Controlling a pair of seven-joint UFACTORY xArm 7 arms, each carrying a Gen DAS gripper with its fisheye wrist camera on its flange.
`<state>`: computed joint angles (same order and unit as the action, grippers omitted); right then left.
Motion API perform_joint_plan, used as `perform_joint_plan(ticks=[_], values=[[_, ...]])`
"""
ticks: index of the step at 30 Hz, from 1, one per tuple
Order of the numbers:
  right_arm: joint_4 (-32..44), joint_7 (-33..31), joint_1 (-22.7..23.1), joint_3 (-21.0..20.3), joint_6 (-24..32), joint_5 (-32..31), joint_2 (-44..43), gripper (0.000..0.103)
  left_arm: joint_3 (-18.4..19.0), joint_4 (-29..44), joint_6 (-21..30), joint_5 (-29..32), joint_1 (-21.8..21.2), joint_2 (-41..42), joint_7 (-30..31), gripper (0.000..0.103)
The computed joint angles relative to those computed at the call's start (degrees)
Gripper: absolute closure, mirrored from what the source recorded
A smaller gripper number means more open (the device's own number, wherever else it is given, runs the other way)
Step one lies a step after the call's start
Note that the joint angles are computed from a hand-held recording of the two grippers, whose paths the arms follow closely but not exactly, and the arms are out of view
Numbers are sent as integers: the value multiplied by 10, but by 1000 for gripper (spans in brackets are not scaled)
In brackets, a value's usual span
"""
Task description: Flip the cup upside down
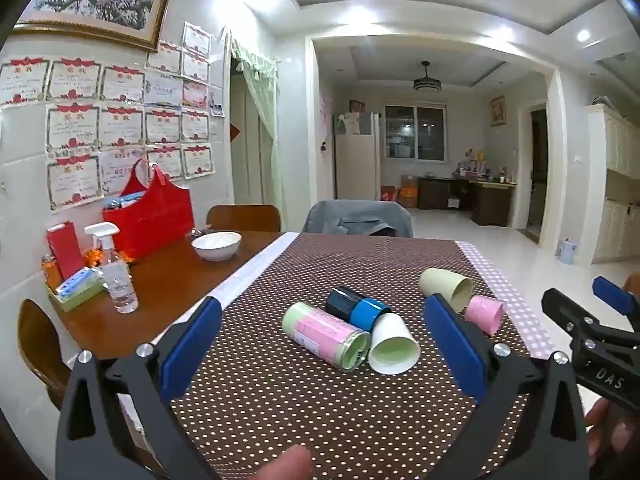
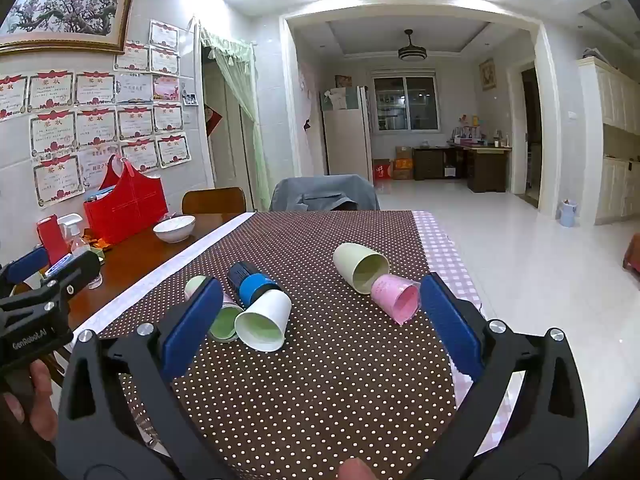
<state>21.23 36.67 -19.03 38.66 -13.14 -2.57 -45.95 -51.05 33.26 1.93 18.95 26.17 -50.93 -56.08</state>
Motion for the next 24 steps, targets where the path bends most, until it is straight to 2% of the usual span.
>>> perform_joint_plan(ticks=[3, 6, 12, 15, 24], values=[[-2, 1, 3, -2, 0, 0, -4, 6, 8, -10, 2, -4, -8, -8, -6, 4], [0, -2, 6, -10, -1, -2, 0, 6, -12, -8, 14, -3, 13, -35, -21, 4], [14, 4, -14, 14, 9, -1, -6, 6, -30, 5, 12, 4, 32, -30, -25, 4], [14, 6, -13, 10, 7, -6, -5, 6, -28, 3, 0, 6, 36, -25, -24, 4], [17, 22, -38, 33, 3, -7, -13, 6, -15, -3, -21, -6, 21, 4, -13, 4]])
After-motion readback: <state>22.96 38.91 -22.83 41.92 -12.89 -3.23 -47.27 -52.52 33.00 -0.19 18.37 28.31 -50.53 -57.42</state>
